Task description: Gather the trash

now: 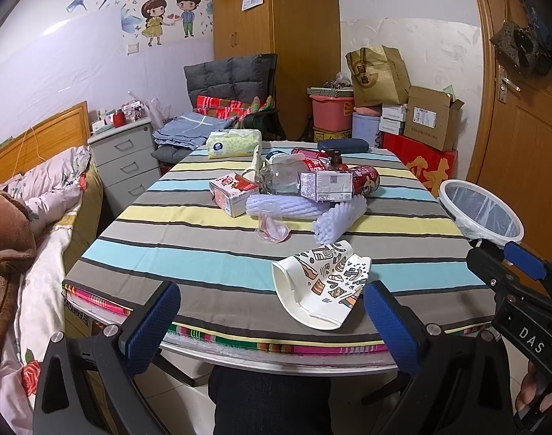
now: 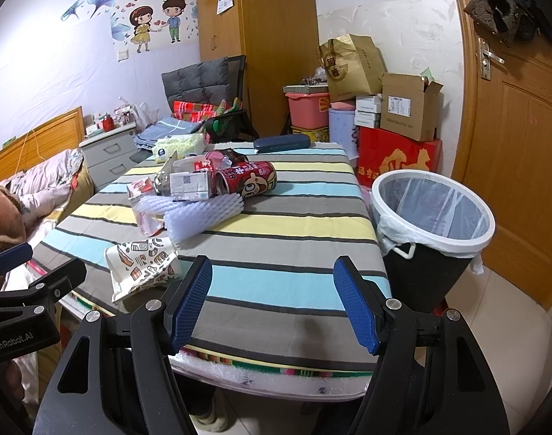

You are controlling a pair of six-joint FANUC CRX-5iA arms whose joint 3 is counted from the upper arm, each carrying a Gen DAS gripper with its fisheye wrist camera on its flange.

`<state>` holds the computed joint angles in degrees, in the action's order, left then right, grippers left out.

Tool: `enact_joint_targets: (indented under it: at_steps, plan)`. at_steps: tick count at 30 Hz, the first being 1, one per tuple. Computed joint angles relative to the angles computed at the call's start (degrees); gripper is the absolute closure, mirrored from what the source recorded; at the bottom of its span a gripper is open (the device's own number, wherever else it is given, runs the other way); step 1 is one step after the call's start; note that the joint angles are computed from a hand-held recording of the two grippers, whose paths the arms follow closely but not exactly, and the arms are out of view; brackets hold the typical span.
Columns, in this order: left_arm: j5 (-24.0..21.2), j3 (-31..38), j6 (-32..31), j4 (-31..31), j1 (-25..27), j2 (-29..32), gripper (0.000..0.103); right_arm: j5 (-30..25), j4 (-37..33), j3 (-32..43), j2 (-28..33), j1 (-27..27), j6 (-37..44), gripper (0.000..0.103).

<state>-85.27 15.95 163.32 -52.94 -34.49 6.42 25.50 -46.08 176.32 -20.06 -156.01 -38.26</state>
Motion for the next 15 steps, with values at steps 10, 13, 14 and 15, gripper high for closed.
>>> enact_joint_targets:
  at_steps: [10, 13, 14, 15]
  plan:
    - [0.2, -0.1, 0.0, 0.1, 0.1, 0.0, 0.000, 0.0, 0.0, 0.1, 0.1, -0.1, 0.0, 0.032]
    - [0.3, -0.1, 0.0, 0.2, 0.1, -0.1, 0.000, 0.0, 0.1, -0.1, 0.1, -0.1, -0.1, 0.032]
    - [0.3, -0.1, 0.0, 0.2, 0.1, -0.1, 0.000, -0.1, -0.2, 0.1, 0.2, -0.1, 0.1, 0.032]
    - [0.3, -0.1, 0.0, 0.2, 0.1, -0.1, 0.000, -0.1, -0.1, 0.1, 0.2, -0.1, 0.1, 0.032]
